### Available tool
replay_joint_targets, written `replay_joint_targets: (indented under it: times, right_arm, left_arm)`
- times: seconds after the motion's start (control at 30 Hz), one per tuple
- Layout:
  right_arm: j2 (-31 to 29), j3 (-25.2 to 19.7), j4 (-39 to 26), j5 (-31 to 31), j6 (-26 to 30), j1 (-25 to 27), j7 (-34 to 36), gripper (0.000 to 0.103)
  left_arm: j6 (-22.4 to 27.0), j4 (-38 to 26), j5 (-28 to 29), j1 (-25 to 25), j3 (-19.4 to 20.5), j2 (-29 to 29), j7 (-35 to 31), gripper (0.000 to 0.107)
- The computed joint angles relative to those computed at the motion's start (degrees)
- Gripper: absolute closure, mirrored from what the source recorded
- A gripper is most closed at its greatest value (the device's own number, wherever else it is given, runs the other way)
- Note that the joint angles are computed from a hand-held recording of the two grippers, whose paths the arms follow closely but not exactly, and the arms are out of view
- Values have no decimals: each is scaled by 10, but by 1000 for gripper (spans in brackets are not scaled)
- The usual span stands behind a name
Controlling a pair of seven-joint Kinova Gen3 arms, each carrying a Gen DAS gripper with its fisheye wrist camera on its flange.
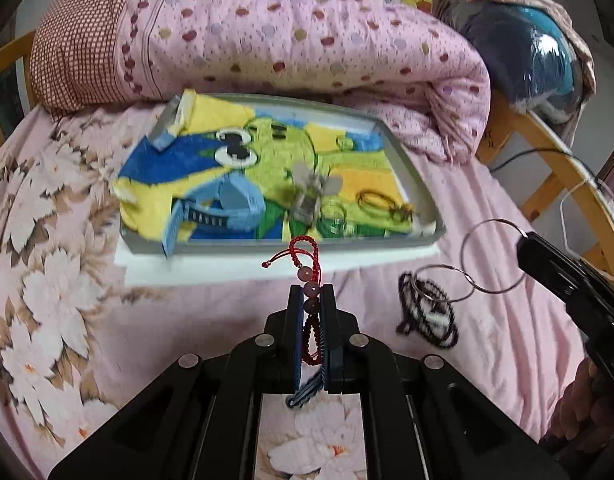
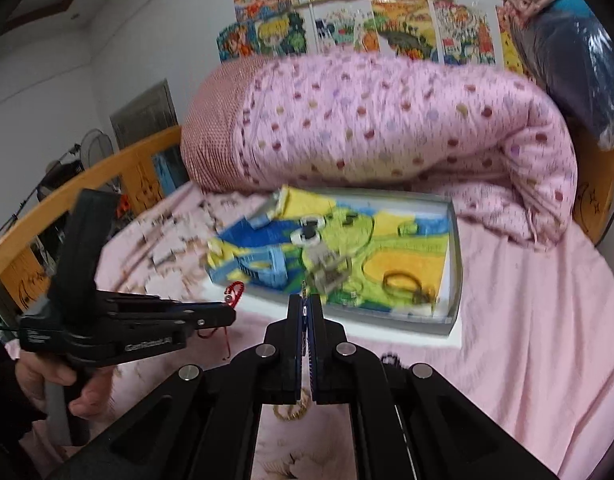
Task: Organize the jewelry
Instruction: 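Carry the bracelet into the gray tray with the left tool while the right tool carries the hoops, then open both tools over the tray and lift them away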
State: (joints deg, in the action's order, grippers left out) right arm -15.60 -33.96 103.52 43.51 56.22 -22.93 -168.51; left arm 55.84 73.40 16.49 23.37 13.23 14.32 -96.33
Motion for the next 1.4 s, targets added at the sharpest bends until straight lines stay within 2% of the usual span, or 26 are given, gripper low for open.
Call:
replay_joint_targets:
  times: [0.23, 0.43, 0.67, 0.93, 1.2, 1.27, 1.3, 1.33, 1.37, 1.4]
  right_arm:
    - [0, 25, -21, 15, -23, 18, 45, 100]
    - [25, 77, -35, 5, -67, 36, 88, 100]
    - [60, 130, -22, -17, -100, 43, 91, 100]
    - [68, 176, 25, -70, -150, 50, 91, 100]
    - [66, 185, 47, -99, -170, 68, 88, 100]
    - [64, 183, 47, -102, -163, 72, 88, 93]
    - [62, 182, 47, -102, -160, 74, 85, 89]
    - [58, 179, 49, -99, -157, 76, 80, 78]
    - [55, 176, 50, -97, -157, 78, 75, 69]
    - [50, 174, 53, -95, -156, 80, 70, 67]
  left_arm:
    - [40, -96, -16, 7, -5, 43, 20, 102]
    - [81, -187, -47, 28, -15, 97, 46, 102]
    - [117, -271, -80, 63, -25, 166, 52, 102]
    - [148, -330, -89, 83, -35, 224, 71, 102]
    - [148, -343, -82, 83, -34, 237, 76, 102]
    - [158, -353, -76, 80, -33, 241, 79, 98]
    - [164, -360, -73, 79, -33, 243, 83, 88]
    - [164, -361, -75, 77, -29, 243, 89, 70]
    - [155, -353, -69, 77, -35, 236, 92, 63]
    - [140, -339, -68, 76, -36, 228, 93, 57]
